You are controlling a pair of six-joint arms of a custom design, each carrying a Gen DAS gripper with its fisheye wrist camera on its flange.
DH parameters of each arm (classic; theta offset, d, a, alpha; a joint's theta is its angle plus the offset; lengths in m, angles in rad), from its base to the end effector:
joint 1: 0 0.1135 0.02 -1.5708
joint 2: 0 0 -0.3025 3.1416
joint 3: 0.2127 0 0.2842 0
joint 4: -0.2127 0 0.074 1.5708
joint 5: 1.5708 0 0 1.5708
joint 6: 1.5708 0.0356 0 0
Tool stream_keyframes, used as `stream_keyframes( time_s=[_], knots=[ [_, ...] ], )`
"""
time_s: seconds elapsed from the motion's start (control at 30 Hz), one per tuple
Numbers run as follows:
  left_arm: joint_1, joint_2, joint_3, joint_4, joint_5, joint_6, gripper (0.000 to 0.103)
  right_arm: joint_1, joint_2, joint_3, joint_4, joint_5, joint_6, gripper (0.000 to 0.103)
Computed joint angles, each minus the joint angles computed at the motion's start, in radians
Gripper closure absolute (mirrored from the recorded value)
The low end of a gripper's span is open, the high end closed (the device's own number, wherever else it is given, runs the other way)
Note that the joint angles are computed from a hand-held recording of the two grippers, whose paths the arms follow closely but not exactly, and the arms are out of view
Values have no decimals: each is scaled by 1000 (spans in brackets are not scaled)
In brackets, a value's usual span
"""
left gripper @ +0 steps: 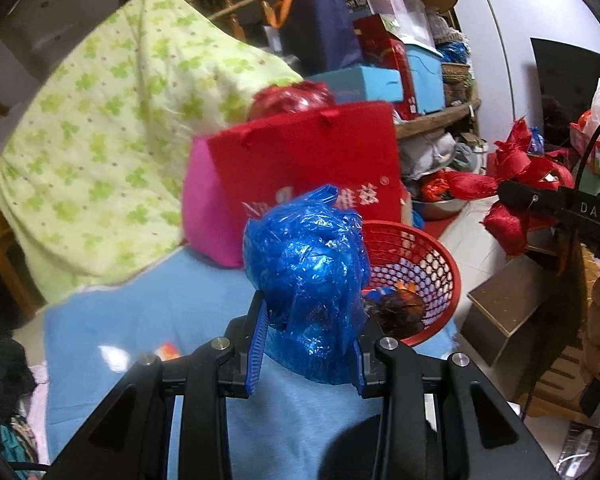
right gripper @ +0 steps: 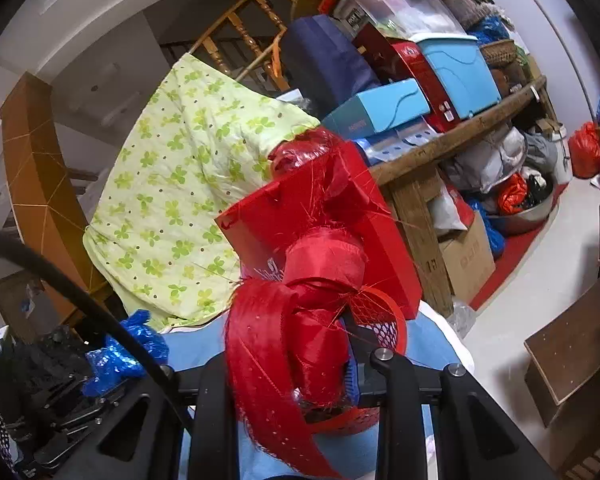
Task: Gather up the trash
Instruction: 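Lower both items into the red basket and open both tools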
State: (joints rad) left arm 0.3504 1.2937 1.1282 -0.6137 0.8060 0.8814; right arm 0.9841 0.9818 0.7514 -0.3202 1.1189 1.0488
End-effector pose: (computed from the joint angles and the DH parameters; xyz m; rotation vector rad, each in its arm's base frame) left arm 0.2824 0.0759 0.3485 0.8920 1.8860 -0.2190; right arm 0.1443 0.1592 0.3131 0.6528 1.6863 0.2493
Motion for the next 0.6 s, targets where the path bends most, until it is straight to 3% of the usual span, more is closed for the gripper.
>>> stream_keyframes(
  time_s=[0.33,0.4,0.43,0.47,0.6],
  knots=[
    [-190,130,50,29,-78,-95,63,-261,23,-65,161,-259,-116,73],
    [-217,177,86,32,-69,-126,52,-351,54,-67,221,-353,-150,73],
    [-226,195,97,43,-70,-147,40,-384,71,-65,242,-392,-160,73],
    [-233,205,97,69,-76,-168,35,-430,97,-57,265,-445,-170,72],
    [-211,223,94,90,-74,-160,33,-563,217,-15,339,-644,-154,65]
  ],
)
